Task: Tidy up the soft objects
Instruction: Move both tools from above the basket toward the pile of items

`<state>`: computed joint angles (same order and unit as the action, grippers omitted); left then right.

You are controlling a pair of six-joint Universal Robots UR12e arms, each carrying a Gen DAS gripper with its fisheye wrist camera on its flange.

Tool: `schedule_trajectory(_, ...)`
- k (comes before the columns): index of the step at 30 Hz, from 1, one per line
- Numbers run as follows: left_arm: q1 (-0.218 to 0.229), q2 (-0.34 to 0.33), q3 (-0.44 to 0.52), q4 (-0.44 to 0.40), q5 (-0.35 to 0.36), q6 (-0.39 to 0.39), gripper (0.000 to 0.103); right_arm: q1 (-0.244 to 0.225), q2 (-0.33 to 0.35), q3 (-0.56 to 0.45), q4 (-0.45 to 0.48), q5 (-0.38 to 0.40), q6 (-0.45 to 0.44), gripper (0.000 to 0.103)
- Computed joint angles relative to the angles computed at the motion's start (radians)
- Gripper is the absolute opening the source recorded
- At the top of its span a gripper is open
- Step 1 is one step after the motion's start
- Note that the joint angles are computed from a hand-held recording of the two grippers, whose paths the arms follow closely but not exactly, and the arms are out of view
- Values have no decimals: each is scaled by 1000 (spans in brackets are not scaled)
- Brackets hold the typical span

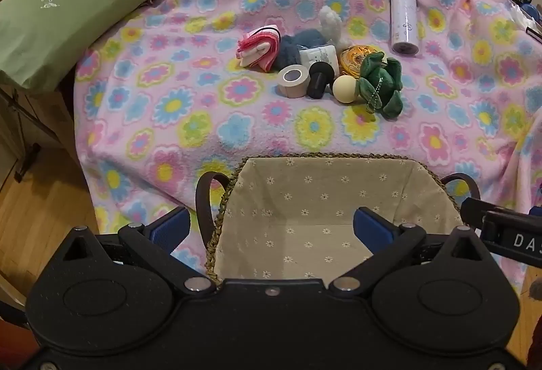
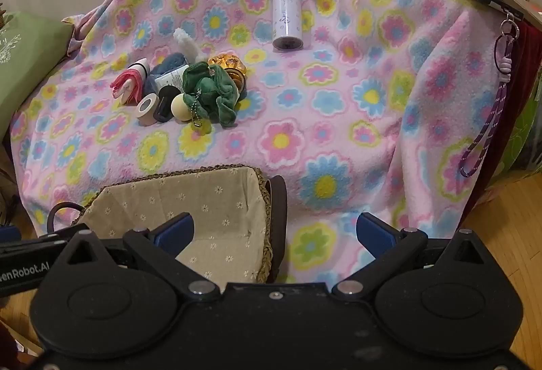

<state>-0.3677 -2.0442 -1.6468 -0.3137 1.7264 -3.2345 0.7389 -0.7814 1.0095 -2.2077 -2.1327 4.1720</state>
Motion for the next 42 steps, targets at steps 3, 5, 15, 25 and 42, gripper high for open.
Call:
schedule_trajectory(3, 12, 5, 1, -19, -52, -20, 99, 0, 1, -1, -1, -1, -3, 103)
schedule_trajectory(5, 13, 3, 4, -24, -51, -12, 99, 0, 1, -1, -2, -4, -5, 103)
schedule_trajectory(15, 12, 4, 2, -33, -56, -31, 99, -1, 2, -4, 8, 11, 2, 103)
schedule_trajectory(25, 14, 3, 2, -36, -59, -31, 99, -3, 1, -4, 12, 20, 5, 103)
schedule_trajectory(42, 14, 2, 5, -43, -62, -31, 99, -3, 2, -8, 15, 24, 7, 103)
